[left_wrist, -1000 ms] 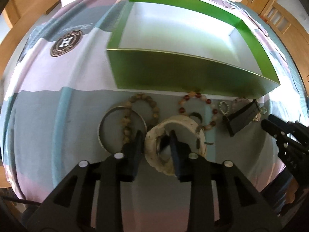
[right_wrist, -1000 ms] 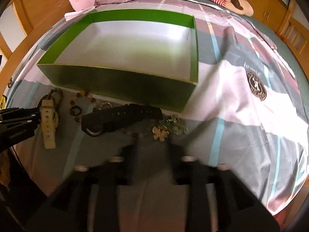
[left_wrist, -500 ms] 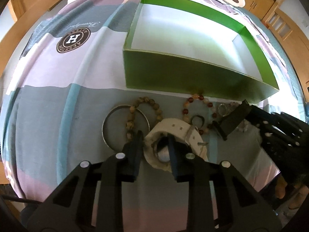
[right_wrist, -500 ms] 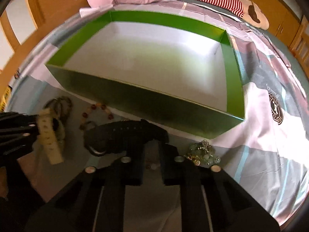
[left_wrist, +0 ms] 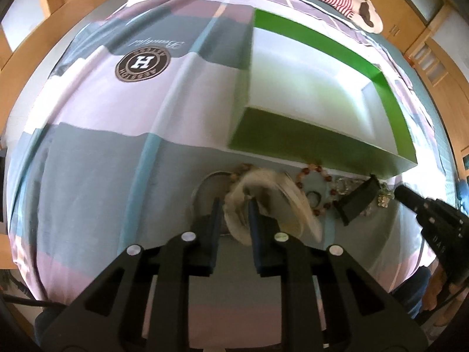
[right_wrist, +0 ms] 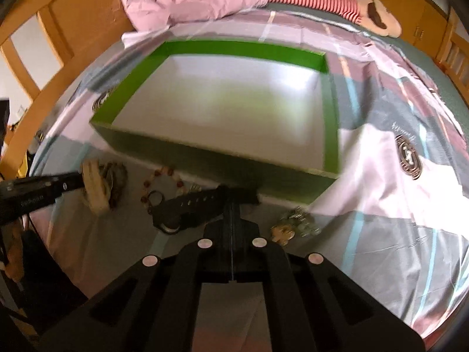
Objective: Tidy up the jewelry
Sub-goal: 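Grasp the white watch with the left tool while the right tool grasps the black watch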
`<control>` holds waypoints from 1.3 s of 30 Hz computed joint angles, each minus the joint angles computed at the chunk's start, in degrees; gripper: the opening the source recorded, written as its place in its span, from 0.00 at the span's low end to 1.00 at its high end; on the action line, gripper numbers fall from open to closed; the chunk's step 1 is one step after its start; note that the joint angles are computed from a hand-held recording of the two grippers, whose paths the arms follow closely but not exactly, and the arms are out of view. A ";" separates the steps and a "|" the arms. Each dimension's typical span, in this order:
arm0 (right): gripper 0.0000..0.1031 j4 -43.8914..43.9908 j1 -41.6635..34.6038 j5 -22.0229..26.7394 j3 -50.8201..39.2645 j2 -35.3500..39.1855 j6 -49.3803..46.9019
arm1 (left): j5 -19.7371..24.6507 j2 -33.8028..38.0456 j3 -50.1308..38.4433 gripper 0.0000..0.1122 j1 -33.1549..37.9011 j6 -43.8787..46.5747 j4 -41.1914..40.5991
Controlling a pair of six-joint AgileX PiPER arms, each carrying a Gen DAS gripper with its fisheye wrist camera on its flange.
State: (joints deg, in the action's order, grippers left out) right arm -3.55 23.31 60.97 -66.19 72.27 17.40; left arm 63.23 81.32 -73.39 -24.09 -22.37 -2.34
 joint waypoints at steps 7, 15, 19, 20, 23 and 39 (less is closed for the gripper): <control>0.28 5.87 2.71 -3.33 2.19 2.10 -1.70 | -1.26 0.27 2.27 0.30 2.22 0.07 0.16; 0.58 4.60 6.20 -6.35 -0.95 6.21 0.62 | -2.16 3.29 0.29 0.37 2.71 0.54 -0.30; 0.17 10.86 3.08 -6.83 -1.10 8.22 -3.00 | -2.96 4.97 -0.86 0.21 1.86 0.80 -0.82; 0.12 11.86 2.65 -6.86 -0.96 8.14 -3.36 | -2.99 5.16 -1.21 0.16 1.73 1.18 -1.28; 0.07 10.97 3.05 -6.26 -0.94 6.66 -2.46 | -2.83 4.71 -1.29 0.13 1.63 1.39 -1.66; 0.07 4.69 -2.90 0.10 -11.39 0.76 -3.58 | 2.36 2.71 -12.77 0.07 -0.17 1.36 -0.40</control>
